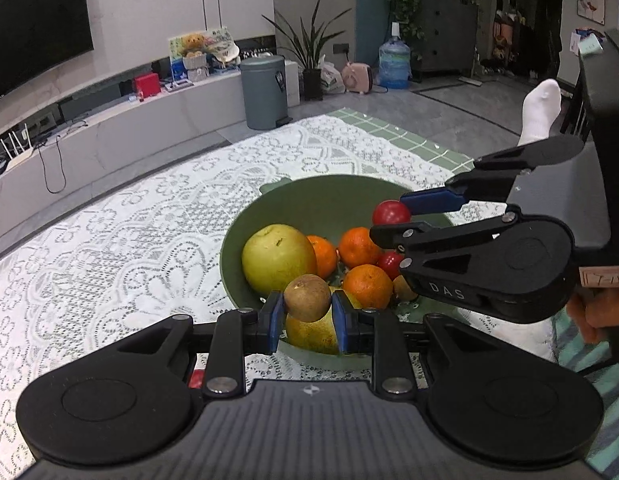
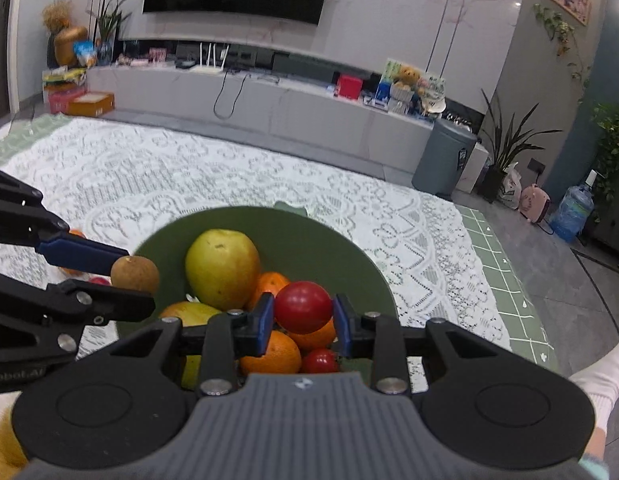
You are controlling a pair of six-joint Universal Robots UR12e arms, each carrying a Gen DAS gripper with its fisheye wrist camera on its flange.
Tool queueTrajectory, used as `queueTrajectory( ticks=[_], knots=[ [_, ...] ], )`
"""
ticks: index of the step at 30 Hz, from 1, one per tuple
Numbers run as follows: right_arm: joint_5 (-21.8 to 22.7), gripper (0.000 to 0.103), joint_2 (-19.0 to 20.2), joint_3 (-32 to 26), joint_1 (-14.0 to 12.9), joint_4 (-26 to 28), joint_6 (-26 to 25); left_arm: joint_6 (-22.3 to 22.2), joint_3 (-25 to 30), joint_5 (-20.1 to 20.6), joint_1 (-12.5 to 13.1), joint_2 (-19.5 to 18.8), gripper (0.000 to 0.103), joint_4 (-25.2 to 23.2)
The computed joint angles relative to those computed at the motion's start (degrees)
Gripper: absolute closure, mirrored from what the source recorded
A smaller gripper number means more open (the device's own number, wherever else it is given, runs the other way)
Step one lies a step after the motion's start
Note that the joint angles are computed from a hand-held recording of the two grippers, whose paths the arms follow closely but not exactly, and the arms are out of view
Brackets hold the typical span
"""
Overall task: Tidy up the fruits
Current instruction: 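Carry the tomato and kiwi over the green colander with both tools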
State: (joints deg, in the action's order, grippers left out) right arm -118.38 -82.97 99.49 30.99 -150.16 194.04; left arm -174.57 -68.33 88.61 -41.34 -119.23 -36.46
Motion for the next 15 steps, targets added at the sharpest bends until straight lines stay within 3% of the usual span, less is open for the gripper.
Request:
queueTrajectory(
  ticks=[15],
  knots=[
    [4.32, 0.074, 2.26, -3.09, -2.25, 7.31, -3.18, 0.86, 2.16, -2.05, 0.64, -1.92, 0.074, -3.65]
  ],
)
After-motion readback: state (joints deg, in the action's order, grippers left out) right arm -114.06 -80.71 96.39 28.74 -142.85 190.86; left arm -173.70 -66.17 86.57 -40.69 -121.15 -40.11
